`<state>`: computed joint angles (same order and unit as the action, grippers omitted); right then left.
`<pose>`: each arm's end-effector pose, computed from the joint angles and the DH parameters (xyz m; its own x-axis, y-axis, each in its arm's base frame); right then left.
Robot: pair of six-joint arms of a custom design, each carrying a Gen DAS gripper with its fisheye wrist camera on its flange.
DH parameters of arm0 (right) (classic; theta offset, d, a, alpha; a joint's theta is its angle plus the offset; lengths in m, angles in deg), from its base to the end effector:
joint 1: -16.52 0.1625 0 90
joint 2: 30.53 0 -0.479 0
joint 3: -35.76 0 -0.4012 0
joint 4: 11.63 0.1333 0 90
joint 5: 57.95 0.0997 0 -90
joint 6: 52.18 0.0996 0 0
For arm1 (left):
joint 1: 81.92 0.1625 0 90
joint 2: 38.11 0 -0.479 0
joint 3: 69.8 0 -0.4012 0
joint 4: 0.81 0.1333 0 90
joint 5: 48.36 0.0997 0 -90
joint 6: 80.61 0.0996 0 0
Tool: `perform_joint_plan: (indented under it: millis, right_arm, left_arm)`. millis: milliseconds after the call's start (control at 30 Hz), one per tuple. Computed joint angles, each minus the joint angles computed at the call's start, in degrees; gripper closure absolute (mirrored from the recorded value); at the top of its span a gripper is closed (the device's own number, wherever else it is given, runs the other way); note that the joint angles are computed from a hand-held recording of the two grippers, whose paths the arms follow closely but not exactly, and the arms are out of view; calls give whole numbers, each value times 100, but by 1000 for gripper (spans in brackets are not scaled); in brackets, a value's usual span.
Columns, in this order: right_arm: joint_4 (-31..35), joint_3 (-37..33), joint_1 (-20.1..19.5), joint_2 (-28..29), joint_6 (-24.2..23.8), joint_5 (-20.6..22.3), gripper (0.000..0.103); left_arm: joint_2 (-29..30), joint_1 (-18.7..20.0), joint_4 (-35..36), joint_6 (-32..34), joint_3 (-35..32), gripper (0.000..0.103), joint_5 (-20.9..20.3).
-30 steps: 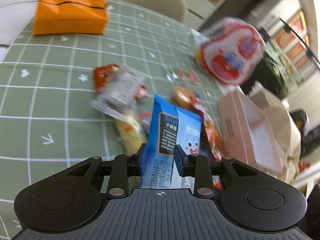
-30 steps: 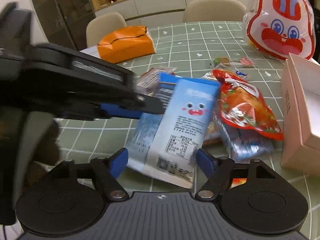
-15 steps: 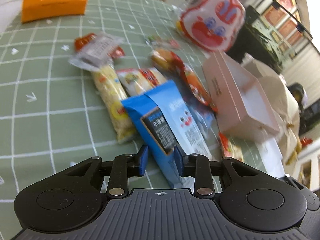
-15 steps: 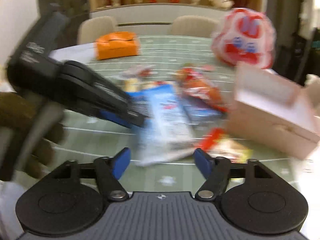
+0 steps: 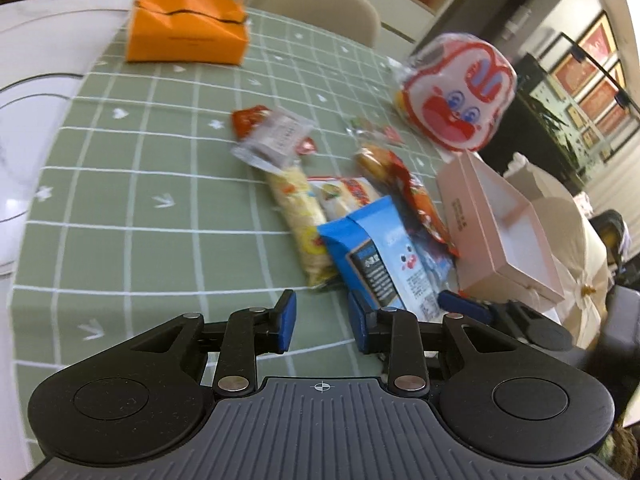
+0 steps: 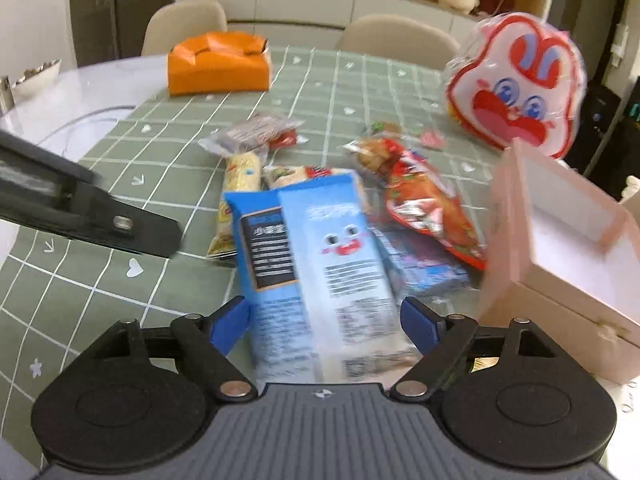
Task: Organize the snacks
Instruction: 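Lift the blue biscuit packet with the right tool toward the pink box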
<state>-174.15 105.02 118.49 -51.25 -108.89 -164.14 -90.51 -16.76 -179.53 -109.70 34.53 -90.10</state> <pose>0.2782 -0.8034 -0.0156 -0.3701 -0.7956 0.4796 -0.9090 0.4168 -0.0101 -0.0885 -0.6854 0.2328 -0.8556 -0.4633 -0.2310 -0.0910 0.5739 -0.8139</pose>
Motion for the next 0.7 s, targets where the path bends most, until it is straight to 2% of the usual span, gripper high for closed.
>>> perform_joint_plan:
  millis: [67, 167, 233, 333, 433, 500, 567, 700]
  right_arm:
    - [76, -40, 28, 28, 49, -38, 21]
    - [202, 221, -6, -248, 183, 316, 32]
    - [-246, 579, -14, -474, 87, 380, 32]
    - [-1275, 1144, -84, -801, 186, 228, 32]
    - [-2228, 1479, -199, -999, 606, -367, 32]
    - [-2538, 1548, -297, -1050, 1040, -842, 32]
    - [-2572, 1528, -378, -1041, 1387, -1244, 32]
    - [-3296, 1566, -480, -815, 1595, -1677, 32]
  left_arm:
    - [-44, 21, -6, -43, 64, 70, -31]
    - [-33, 57, -30, 4, 54, 70, -115]
    - [34, 93, -59, 156, -57, 70, -250]
    - [263, 166, 29, 723, -466, 70, -740]
    - [626, 244, 417, 1437, -1106, 70, -1482]
    - [950, 243, 740, 1926, -1617, 70, -1815]
    - [1310, 182, 996, 2414, -2119, 70, -1806]
    - [1941, 27, 1564, 3089, -2959, 70, -1264]
